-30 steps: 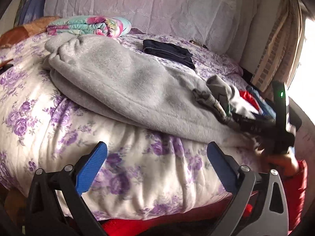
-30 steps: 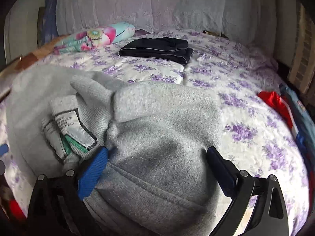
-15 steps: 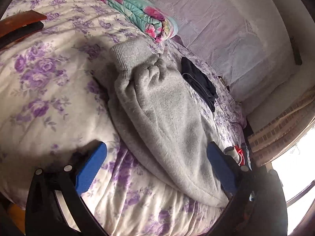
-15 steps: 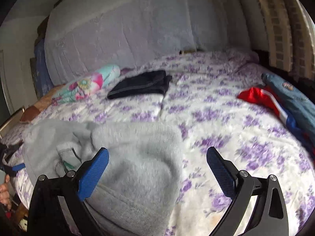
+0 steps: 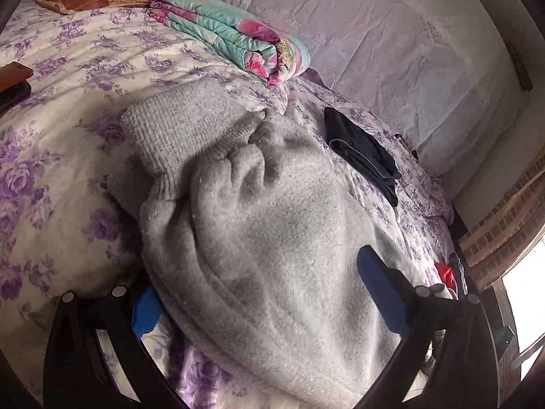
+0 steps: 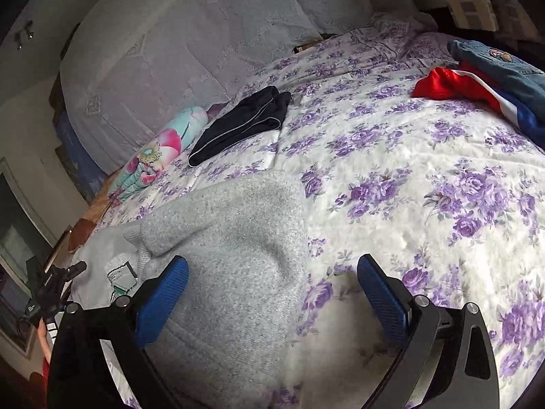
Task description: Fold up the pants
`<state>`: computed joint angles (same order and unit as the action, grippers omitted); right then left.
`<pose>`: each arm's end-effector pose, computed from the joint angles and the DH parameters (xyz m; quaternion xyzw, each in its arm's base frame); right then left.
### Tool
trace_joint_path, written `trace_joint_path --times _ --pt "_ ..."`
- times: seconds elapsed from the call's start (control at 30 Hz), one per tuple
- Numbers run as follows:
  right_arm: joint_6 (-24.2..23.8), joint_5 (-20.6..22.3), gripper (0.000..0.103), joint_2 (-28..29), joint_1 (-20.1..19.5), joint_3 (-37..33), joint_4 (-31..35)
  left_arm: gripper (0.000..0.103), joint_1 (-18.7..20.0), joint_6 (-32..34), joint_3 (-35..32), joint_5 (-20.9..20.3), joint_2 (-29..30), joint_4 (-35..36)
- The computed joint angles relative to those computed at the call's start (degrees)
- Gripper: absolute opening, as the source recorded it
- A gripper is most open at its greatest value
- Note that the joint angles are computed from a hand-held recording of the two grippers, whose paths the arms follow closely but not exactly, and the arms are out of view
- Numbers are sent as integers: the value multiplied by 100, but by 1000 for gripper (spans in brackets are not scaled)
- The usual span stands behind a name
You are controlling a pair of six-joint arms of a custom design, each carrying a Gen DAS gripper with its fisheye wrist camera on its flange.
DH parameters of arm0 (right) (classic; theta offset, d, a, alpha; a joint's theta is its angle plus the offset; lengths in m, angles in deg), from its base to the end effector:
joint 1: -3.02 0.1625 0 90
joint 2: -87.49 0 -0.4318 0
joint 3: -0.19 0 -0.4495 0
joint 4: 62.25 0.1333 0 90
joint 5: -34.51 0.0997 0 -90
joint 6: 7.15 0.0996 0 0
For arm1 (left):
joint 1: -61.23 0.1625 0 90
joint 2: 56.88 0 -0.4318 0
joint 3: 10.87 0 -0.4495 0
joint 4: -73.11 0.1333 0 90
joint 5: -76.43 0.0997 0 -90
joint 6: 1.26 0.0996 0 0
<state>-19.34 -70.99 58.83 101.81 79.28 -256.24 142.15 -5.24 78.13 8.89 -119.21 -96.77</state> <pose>0.2279 -0.7760 0.0463 0.1013 -0.8809 0.4427 0.1336 0.0531 -0.7534 0.3679 -0.0481 0.8800 -0.4562 0.1230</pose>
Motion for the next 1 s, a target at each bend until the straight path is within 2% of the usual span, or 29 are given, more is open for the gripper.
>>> trace_joint_path --times 0.03,0.07,0.1,0.13,0.2,0.27,0.33,0.37,0.4,0.47,0.53,0.57,0.6,0.67,0.7,0.73,0.83,0.9,1.0 --pt "-12 -15 99 8 6 3 -32 76 -23 -37 -4 199 21 -61" --pt "-22 -78 99 24 20 -13 -33 50 -40 -106 21 402 12 -76" --pt "-49 -202 99 55 48 -56 11 43 8 -186 8 391 -4 -17" --pt "-105 -454 99 111 103 -147 137 38 89 -274 23 140 -52 18" --pt "-512 -1284 100 337 289 -506 662 33 197 -355 19 -235 -127 134" --pt "-1314 -2028 99 687 494 -884 614 30 196 -353 22 -259 -162 209" --pt "-1821 -2369 99 896 595 -1073 263 26 99 -301 68 -36 -180 163" --pt "-1893 -2295 99 875 589 -1031 183 23 3 -158 110 162 -187 62" --pt "-1817 -2017 99 738 537 -861 171 22 -118 115 175 390 -192 -109" --pt "-1352 -952 99 296 321 -254 -155 20 -444 978 364 941 -169 -691" --pt "-749 -377 99 38 133 174 -967 20 -780 1846 555 1334 -122 -1378" --pt "-468 -358 99 -41 77 264 -1216 19 -915 2133 622 1409 -112 -1621" --pt "-248 -566 99 -107 45 303 -1383 19 -1035 2344 638 1421 -92 -1775" --pt "-115 -1137 99 -188 17 284 -1467 18 -1313 2784 674 1472 -27 -2099" --pt "-82 -1244 99 -241 -28 326 -1546 18 -1453 3051 658 1506 48 -2268" --pt "75 -1176 99 -327 -104 424 -1576 18 -1596 3361 638 1550 146 -2439" --pt "991 -318 99 -656 -438 810 -1376 18 -1988 4463 495 1651 626 -2975" --pt "995 -114 99 -662 -486 829 -1427 18 -2190 5202 383 1749 1063 -3234" --pt "827 -42 99 -625 -477 782 -1346 19 -2340 6060 246 1991 1770 -3285"
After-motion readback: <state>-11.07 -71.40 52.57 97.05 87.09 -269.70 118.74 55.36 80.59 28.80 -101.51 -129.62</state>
